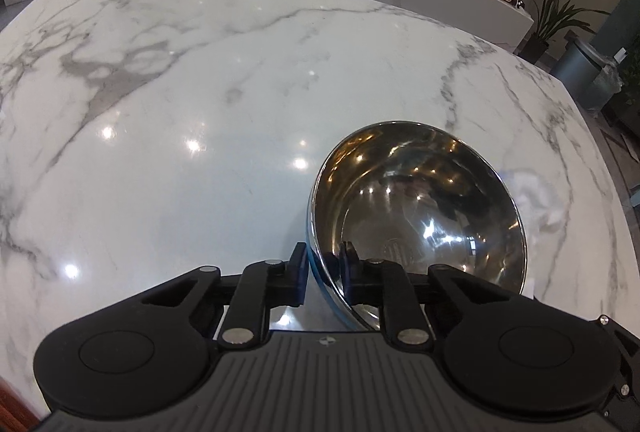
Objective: Clean bowl
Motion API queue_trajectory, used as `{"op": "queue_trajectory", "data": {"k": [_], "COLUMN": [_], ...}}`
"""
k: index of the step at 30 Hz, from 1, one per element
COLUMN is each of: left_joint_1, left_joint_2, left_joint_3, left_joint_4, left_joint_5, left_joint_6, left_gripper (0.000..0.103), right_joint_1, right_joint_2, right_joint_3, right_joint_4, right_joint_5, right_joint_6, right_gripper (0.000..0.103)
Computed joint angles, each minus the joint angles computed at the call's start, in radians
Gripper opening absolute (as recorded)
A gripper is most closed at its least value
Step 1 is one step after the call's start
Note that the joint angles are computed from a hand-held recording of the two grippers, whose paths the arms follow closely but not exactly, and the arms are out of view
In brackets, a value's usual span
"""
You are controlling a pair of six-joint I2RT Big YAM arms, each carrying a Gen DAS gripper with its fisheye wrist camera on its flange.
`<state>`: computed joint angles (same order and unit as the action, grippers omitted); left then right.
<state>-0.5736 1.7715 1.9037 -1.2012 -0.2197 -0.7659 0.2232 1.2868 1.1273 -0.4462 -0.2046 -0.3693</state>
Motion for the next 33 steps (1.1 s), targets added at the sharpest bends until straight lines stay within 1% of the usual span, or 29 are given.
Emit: {"op": "queue_trajectory", "data": {"k": [3,5,8,11,12,13,16,20,23,24,27,29,31,33], "left_joint_1": [-0.002,-0.001,-0.001,-0.002,-0.002,-0.003,-0.007,-0.01,-0.011,-0.012,-0.011,-0.008,-0.007,-0.005], "left_joint_2": [-0.001,-0.005,-0.009,-0.016,-0.019,-0.02,-0.023,-0.02,-0.017,-0.016,-0.013,-0.012,-0.01,-0.005], "left_joint_3": [-0.003,-0.01,-0.016,-0.029,-0.033,-0.035,-0.041,-0.037,-0.032,-0.03,-0.026,-0.023,-0.021,-0.012], "left_joint_4": [0.002,0.008,0.011,0.025,0.031,0.033,0.035,0.028,0.02,0.018,0.012,0.01,0.012,0.007], "left_joint_5": [-0.002,0.001,0.006,0.024,0.031,0.032,0.051,0.054,0.05,0.048,0.045,0.042,0.037,0.027], "left_joint_6": [0.0,-0.004,-0.009,-0.02,-0.024,-0.026,-0.039,-0.041,-0.039,-0.038,-0.032,-0.023,-0.015,-0.001], "left_gripper": [0.016,0.016,0.017,0.031,0.039,0.042,0.044,0.043,0.036,0.031,0.027,0.023,0.019,0.019], "right_joint_1": [0.003,0.004,0.005,0.01,0.011,0.011,0.008,0.007,0.008,0.008,0.007,0.008,0.004,0.0], "right_joint_2": [0.009,0.021,0.028,0.034,0.033,0.032,0.035,0.036,0.037,0.035,0.028,0.019,0.01,0.007], "right_joint_3": [0.013,0.029,0.034,0.039,0.037,0.037,0.04,0.04,0.041,0.039,0.03,0.016,0.006,0.005], "right_joint_4": [-0.024,-0.058,-0.089,-0.112,-0.114,-0.115,-0.118,-0.117,-0.111,-0.106,-0.073,-0.038,-0.008,-0.006], "right_joint_5": [-0.007,-0.014,-0.022,-0.022,-0.021,-0.02,-0.023,-0.023,-0.018,-0.014,0.007,0.027,0.032,0.021], "right_joint_6": [-0.01,-0.02,-0.037,-0.052,-0.055,-0.055,-0.051,-0.052,-0.05,-0.048,-0.03,-0.011,0.001,0.002], "right_gripper": [0.015,0.015,0.015,0.015,0.015,0.015,0.015,0.015,0.015,0.015,0.015,0.015,0.015,0.015]}}
